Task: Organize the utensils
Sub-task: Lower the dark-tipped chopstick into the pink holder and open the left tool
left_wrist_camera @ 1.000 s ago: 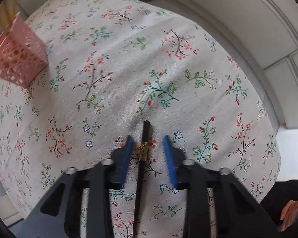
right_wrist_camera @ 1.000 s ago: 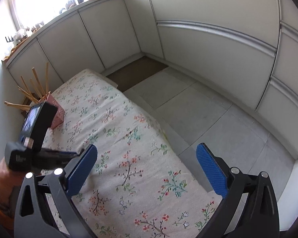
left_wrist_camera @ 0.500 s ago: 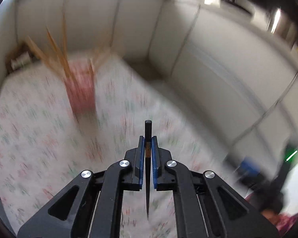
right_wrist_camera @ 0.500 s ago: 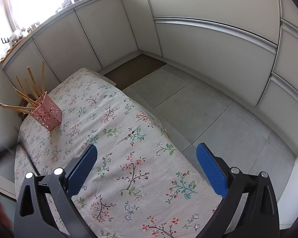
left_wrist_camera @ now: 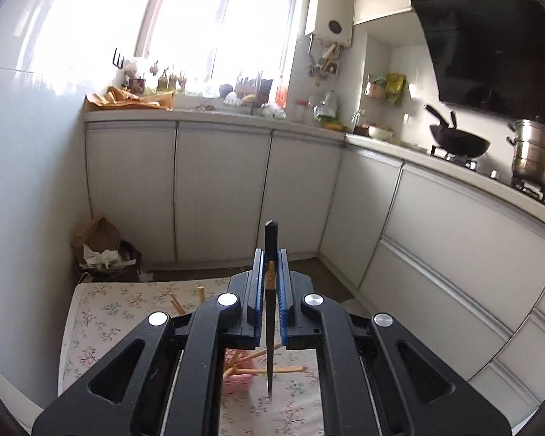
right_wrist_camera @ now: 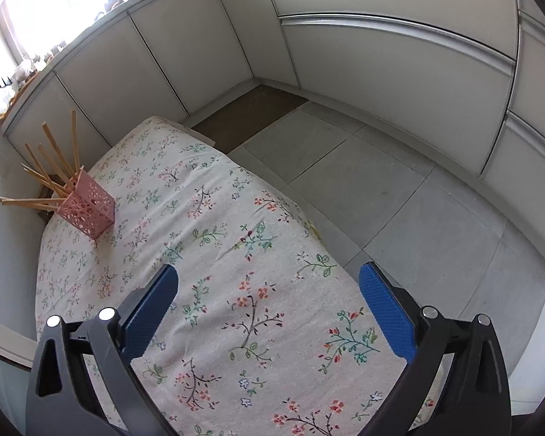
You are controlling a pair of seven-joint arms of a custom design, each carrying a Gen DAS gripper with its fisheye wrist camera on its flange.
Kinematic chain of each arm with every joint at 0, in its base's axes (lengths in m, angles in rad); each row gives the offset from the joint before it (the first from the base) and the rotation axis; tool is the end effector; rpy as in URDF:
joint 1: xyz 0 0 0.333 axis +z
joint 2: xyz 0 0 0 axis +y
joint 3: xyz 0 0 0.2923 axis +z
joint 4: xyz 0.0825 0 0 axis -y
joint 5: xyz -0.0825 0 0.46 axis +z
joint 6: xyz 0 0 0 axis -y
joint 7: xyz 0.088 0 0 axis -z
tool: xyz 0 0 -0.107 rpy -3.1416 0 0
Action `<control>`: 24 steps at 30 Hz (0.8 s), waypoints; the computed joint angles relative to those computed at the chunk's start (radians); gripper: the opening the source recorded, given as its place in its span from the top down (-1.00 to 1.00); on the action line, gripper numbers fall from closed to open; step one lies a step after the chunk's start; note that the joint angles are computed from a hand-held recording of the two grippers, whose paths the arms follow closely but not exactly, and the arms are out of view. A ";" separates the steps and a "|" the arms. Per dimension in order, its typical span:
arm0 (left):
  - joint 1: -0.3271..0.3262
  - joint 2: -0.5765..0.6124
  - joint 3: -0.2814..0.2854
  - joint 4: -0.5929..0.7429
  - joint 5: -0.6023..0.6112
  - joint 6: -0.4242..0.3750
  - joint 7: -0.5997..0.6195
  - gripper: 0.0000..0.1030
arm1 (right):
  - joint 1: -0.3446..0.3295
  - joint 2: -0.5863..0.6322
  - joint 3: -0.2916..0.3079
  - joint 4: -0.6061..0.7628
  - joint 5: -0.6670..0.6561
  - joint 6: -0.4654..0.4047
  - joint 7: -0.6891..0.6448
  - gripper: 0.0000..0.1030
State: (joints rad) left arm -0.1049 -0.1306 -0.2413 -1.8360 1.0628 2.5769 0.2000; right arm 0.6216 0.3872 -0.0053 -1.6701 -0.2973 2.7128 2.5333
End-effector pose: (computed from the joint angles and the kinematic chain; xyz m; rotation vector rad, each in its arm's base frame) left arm 0.6028 -0.2421 0.6403 -1.6905 1.2033 -0.9783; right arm 0.6190 0.4517 0.3978 -1.6481 1.8514 -0.2663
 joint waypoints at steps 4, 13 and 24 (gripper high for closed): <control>0.006 -0.017 0.013 -0.030 -0.034 -0.008 0.019 0.89 | 0.042 -0.006 -0.044 0.007 -0.090 0.050 0.067 -0.89; 0.026 0.072 0.017 0.040 0.022 -0.030 -0.004 0.89 | 0.126 0.006 -0.131 0.075 -0.474 0.078 0.316 -0.89; -0.064 0.209 0.077 0.097 0.015 -0.158 0.030 0.67 | 0.110 0.012 -0.108 0.092 -0.558 0.073 0.347 -0.89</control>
